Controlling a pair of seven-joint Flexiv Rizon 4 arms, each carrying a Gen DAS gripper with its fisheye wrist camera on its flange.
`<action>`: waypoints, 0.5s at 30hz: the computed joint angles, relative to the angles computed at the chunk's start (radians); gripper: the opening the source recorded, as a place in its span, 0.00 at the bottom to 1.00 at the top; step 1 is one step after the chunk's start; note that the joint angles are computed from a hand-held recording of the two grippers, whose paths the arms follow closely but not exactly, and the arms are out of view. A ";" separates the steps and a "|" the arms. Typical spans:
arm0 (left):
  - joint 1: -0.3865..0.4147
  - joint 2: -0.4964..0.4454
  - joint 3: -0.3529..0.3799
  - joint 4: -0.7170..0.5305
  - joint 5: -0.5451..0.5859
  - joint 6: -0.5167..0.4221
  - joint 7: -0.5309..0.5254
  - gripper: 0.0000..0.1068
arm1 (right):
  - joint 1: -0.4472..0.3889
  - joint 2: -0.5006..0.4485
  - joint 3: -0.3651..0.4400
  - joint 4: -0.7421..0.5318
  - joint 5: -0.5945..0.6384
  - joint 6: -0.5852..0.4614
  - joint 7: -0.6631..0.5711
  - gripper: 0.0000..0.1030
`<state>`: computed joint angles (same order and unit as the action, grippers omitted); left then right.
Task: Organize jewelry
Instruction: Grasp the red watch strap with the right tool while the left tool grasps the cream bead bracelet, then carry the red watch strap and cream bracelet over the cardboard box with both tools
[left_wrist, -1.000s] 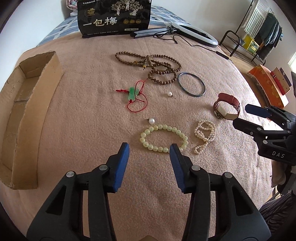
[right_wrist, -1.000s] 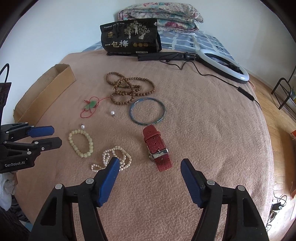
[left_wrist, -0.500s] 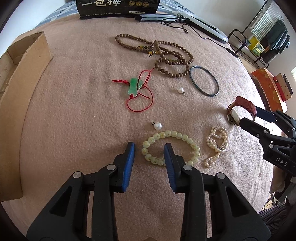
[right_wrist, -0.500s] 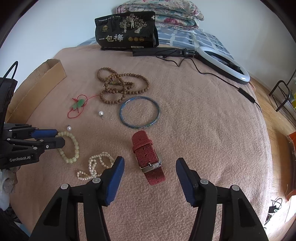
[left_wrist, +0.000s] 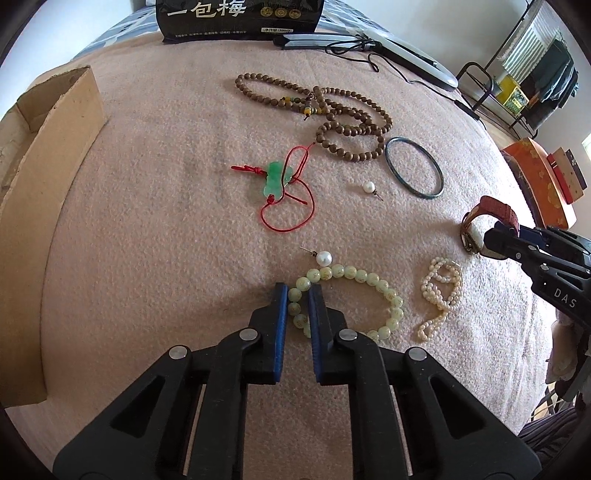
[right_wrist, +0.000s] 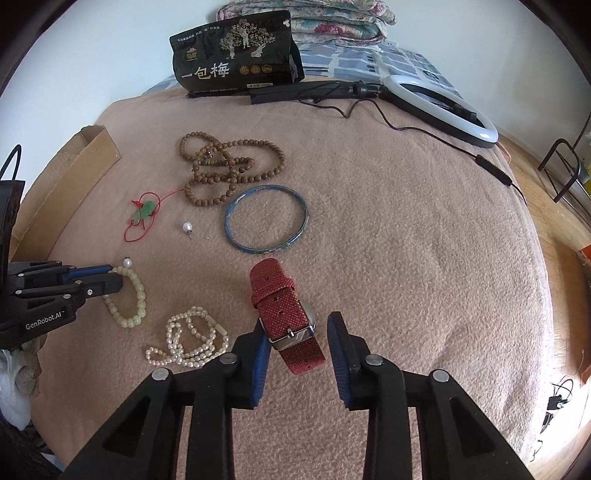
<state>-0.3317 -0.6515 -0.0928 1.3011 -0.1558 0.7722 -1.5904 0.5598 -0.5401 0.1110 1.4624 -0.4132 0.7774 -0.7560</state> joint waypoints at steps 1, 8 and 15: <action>0.000 0.002 -0.001 0.003 -0.001 0.004 0.000 0.08 | -0.001 0.001 0.001 0.001 0.003 0.003 0.002 0.24; 0.008 0.025 -0.022 0.034 -0.031 0.035 0.023 0.06 | -0.016 0.017 0.008 0.021 0.029 0.039 0.016 0.15; 0.011 0.069 -0.038 0.086 -0.062 0.088 0.054 0.05 | -0.012 0.030 -0.002 0.035 0.012 0.057 0.048 0.15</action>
<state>-0.3205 -0.5829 -0.1313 1.3870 -0.2179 0.8606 -1.5363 0.5480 -0.5099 0.1090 1.4975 -0.4010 0.8341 -0.7078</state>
